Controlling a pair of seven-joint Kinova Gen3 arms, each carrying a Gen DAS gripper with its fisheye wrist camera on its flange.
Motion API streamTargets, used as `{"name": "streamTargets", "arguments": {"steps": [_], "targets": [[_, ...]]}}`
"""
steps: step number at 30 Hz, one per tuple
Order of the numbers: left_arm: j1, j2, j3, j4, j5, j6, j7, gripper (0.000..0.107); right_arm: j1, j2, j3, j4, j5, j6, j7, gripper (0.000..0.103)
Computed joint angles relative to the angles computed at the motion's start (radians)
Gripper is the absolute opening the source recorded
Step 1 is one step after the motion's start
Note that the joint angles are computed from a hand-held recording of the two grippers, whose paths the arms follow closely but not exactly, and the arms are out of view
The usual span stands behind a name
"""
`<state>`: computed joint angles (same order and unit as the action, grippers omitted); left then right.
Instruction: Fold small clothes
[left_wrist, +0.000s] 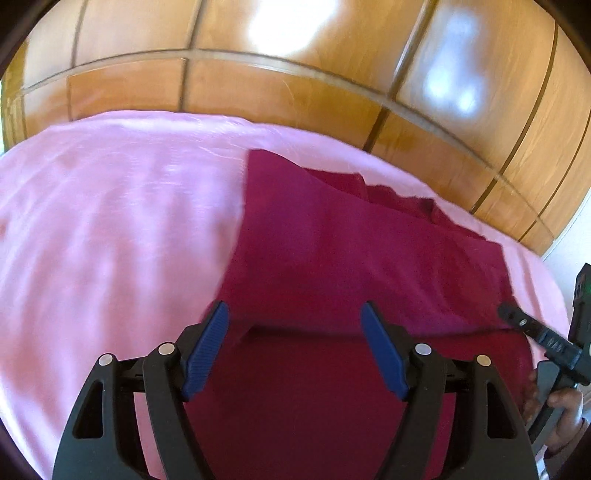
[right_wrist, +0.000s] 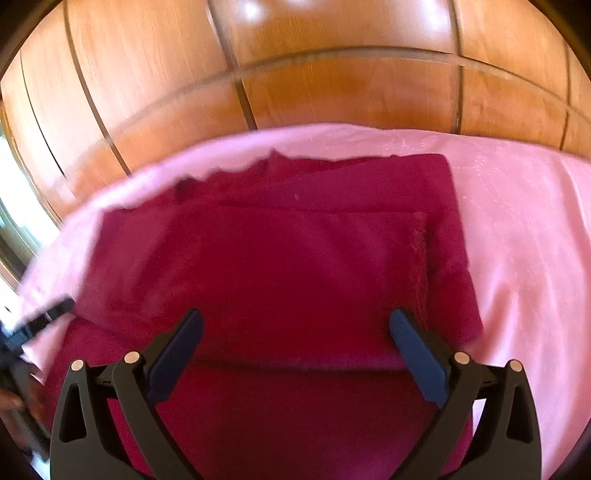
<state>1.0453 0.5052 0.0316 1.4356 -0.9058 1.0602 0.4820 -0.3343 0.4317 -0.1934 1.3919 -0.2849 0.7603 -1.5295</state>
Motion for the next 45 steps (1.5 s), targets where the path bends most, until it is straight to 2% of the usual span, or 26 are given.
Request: {"name": "streamTargets", "arguments": {"steps": [1,2,3,5,9,12,15,17,20,24,26,28,29,31,32,34,36,37,39,40,41,43,45], "targets": [[0.021,-0.021,-0.009,0.034,-0.005,-0.008,0.041,0.073,0.021,-0.011,-0.011,0.013,-0.024,0.003,0.01,0.098],[0.026,-0.031,-0.002,0.053,-0.012,-0.006,0.069,0.073,0.025,-0.022,-0.006,0.019,-0.033,0.012,0.008,0.084],[0.034,-0.045,0.002,0.078,-0.015,-0.005,0.103,0.073,0.028,-0.031,-0.001,0.023,-0.027,0.023,0.001,0.063],[0.037,-0.069,0.018,0.123,-0.012,-0.008,0.162,0.072,0.032,-0.044,0.015,0.033,-0.026,0.023,-0.023,0.049],[0.019,-0.093,0.049,0.159,-0.022,0.0,0.204,0.07,0.007,-0.029,0.057,0.001,0.032,0.026,-0.105,0.049],[-0.025,-0.104,0.061,0.147,-0.029,0.005,0.142,0.07,-0.027,0.019,0.082,-0.076,0.101,0.053,-0.162,0.049],[-0.082,-0.125,0.058,0.157,-0.041,-0.055,0.106,0.07,-0.034,0.067,0.083,-0.139,0.132,0.08,-0.191,0.053],[-0.123,-0.13,0.04,0.156,-0.049,-0.106,0.079,0.07,-0.05,0.099,0.092,-0.182,0.165,0.107,-0.208,0.053],[-0.146,-0.119,-0.041,0.13,0.021,-0.185,-0.015,0.07,-0.06,0.132,0.09,-0.215,0.192,0.132,-0.209,0.052],[-0.229,-0.101,-0.079,0.135,0.079,-0.347,-0.093,0.07,-0.067,0.14,0.084,-0.215,0.221,0.129,-0.178,0.031],[-0.308,-0.088,-0.051,0.145,0.1,-0.429,-0.103,0.07,-0.065,0.139,0.08,-0.212,0.224,0.126,-0.162,0.021],[-0.389,-0.081,-0.002,0.171,0.073,-0.51,-0.054,0.07,-0.057,0.135,0.075,-0.207,0.217,0.121,-0.148,0.016],[-0.407,-0.084,0.006,0.19,0.043,-0.551,-0.015,0.052,-0.056,0.135,0.075,-0.208,0.215,0.12,-0.144,0.012],[-0.388,-0.086,-0.034,0.208,0.013,-0.61,0.016,0.018,-0.053,0.126,0.072,-0.203,0.213,0.108,-0.131,0.007],[-0.35,-0.089,-0.075,0.214,-0.013,-0.615,0.032,0.015,-0.052,0.115,0.07,-0.195,0.213,0.095,-0.123,0.005],[-0.258,-0.094,-0.145,0.216,-0.075,-0.576,0.077,0.014,-0.042,0.087,0.059,-0.167,0.201,0.05,-0.101,0.005],[-0.221,-0.098,-0.167,0.21,-0.072,-0.517,0.078,0.014,-0.047,0.074,0.06,-0.157,0.203,0.023,-0.089,0.005],[-0.23,-0.097,-0.158,0.204,-0.047,-0.502,0.055,0.014,-0.057,0.08,0.064,-0.165,0.213,0.024,-0.088,0.005],[-0.302,-0.07,-0.083,0.165,0.034,-0.446,-0.025,0.016,-0.076,0.114,0.078,-0.198,0.229,0.055,-0.099,0.005],[-0.329,-0.046,-0.055,0.133,0.073,-0.405,-0.066,0.019,-0.09,0.131,0.089,-0.215,0.243,0.074,-0.111,0.005],[-0.337,-0.031,-0.046,0.097,0.112,-0.364,-0.106,0.03,-0.109,0.157,0.105,-0.24,0.264,0.106,-0.129,0.005],[-0.3,-0.008,-0.082,0.037,0.169,-0.283,-0.171,0.049,-0.12,0.181,0.114,-0.255,0.28,0.127,-0.152,0.005],[-0.208,-0.009,-0.16,0.005,0.161,-0.202,-0.171,0.049,-0.117,0.174,0.11,-0.245,0.284,0.114,-0.156,0.005]]}}
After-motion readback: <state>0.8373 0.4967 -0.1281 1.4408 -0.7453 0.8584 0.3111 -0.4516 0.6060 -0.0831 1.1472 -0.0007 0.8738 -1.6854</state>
